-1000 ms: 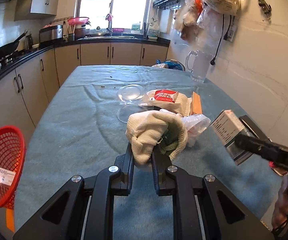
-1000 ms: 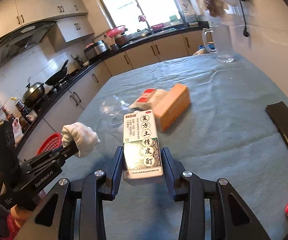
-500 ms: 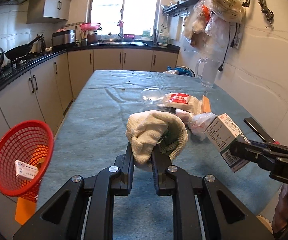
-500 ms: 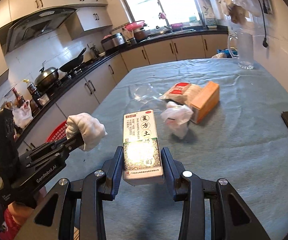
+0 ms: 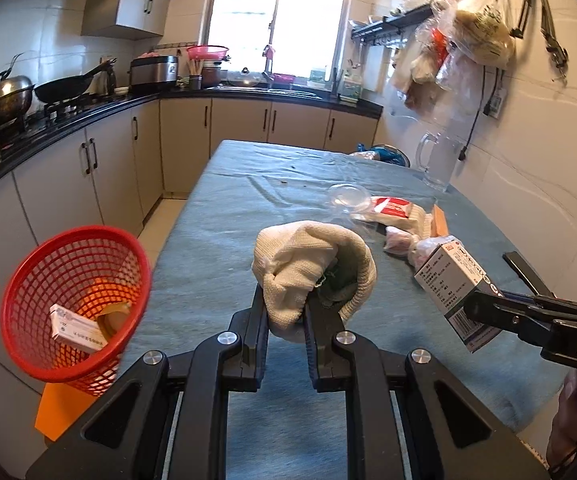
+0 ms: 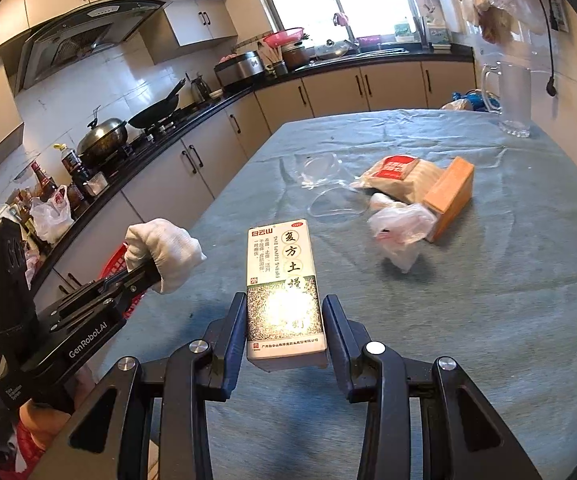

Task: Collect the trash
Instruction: 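Carry the white cloth and the medicine box over the red basket with both tools, then open both tools to drop the cloth and medicine box into the basket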

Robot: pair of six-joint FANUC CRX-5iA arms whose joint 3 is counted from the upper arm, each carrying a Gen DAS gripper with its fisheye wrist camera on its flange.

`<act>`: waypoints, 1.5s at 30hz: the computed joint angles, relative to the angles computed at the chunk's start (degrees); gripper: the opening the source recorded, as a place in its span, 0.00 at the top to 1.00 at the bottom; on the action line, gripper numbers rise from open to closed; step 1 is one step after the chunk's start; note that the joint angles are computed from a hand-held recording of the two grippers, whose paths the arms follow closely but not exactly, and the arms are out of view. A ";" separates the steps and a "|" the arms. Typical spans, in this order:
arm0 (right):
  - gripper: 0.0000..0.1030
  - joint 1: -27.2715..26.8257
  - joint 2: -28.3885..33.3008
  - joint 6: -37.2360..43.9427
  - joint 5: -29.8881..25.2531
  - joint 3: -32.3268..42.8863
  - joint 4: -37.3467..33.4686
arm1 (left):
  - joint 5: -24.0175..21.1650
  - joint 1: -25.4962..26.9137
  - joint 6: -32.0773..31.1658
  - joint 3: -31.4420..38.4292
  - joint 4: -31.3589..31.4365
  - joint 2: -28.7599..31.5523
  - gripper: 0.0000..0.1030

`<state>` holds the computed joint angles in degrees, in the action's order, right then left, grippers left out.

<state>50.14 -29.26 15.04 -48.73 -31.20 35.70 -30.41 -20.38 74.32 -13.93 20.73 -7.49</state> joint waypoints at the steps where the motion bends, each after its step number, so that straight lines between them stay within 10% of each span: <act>1: 0.60 -0.11 0.48 0.54 0.25 0.43 -0.56 | 0.13 0.55 -0.39 -0.41 0.50 -0.31 0.85; 24: 0.60 -4.14 23.83 26.76 7.52 26.17 -21.77 | 0.22 19.05 5.07 -3.79 -1.13 -4.00 0.85; 45: 0.60 -6.36 43.05 36.92 0.49 46.93 -34.23 | -3.25 20.22 7.94 0.48 -5.05 3.04 0.85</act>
<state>43.77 13.79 51.96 -48.24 15.73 1.47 -33.66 -0.16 82.25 -13.45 15.68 -4.44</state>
